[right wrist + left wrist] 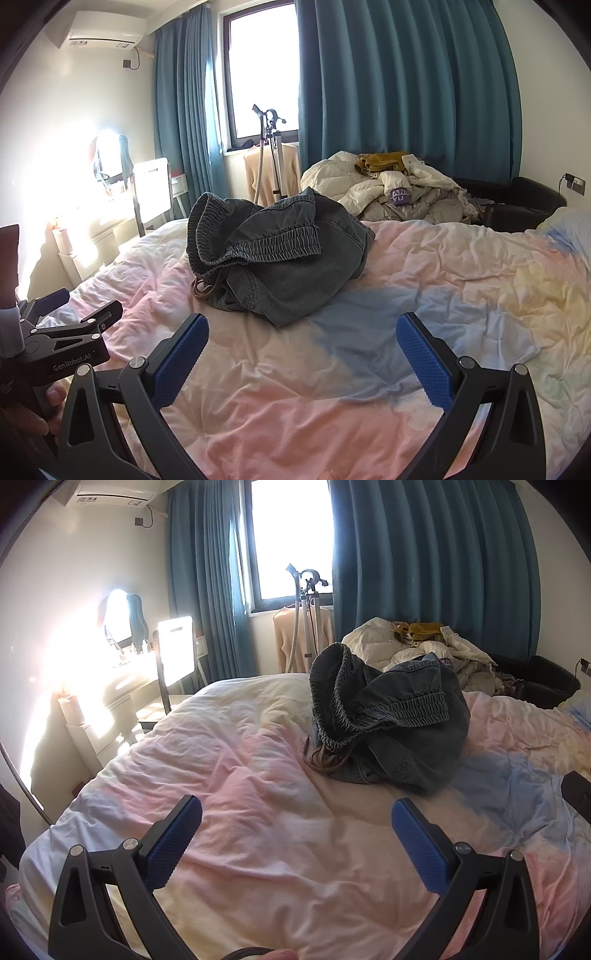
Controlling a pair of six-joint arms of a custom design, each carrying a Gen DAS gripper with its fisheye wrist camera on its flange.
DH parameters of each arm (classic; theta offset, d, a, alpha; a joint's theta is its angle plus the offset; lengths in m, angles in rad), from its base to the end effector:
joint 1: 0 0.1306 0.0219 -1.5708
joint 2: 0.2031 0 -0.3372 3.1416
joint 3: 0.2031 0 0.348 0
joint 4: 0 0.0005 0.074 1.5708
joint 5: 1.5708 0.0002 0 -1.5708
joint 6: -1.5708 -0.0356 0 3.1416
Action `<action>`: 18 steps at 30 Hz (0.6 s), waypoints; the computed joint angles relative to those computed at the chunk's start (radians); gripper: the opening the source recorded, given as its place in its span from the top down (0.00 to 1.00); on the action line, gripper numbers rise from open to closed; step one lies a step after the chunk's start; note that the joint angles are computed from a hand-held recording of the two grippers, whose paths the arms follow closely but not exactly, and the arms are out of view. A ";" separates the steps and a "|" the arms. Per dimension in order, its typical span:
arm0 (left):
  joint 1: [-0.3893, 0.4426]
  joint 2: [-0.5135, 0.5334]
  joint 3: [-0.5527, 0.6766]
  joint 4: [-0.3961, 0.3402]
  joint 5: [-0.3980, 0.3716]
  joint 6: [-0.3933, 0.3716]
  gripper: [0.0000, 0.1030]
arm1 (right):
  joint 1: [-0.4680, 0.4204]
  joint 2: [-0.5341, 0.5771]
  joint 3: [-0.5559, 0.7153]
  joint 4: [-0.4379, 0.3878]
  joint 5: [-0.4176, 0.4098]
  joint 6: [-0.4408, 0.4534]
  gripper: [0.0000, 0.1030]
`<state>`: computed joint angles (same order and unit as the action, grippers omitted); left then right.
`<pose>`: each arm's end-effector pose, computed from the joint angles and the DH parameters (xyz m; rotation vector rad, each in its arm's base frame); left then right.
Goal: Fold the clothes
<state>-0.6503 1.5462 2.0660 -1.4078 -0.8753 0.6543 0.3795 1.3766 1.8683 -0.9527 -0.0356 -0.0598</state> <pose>0.3702 -0.2479 0.5601 -0.3498 2.0784 0.3247 0.3989 0.1599 0.5832 -0.3479 2.0159 0.3118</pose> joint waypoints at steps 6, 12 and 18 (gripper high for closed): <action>-0.002 -0.003 0.002 -0.005 0.020 0.013 0.00 | 0.022 -0.033 -0.046 0.034 0.035 0.009 0.00; 0.000 -0.012 -0.013 0.008 0.030 0.009 0.00 | -0.003 -0.012 -0.009 -0.003 0.011 -0.007 0.00; -0.005 -0.014 -0.010 0.007 0.024 0.010 0.00 | -0.005 -0.017 -0.012 -0.004 0.009 -0.010 0.00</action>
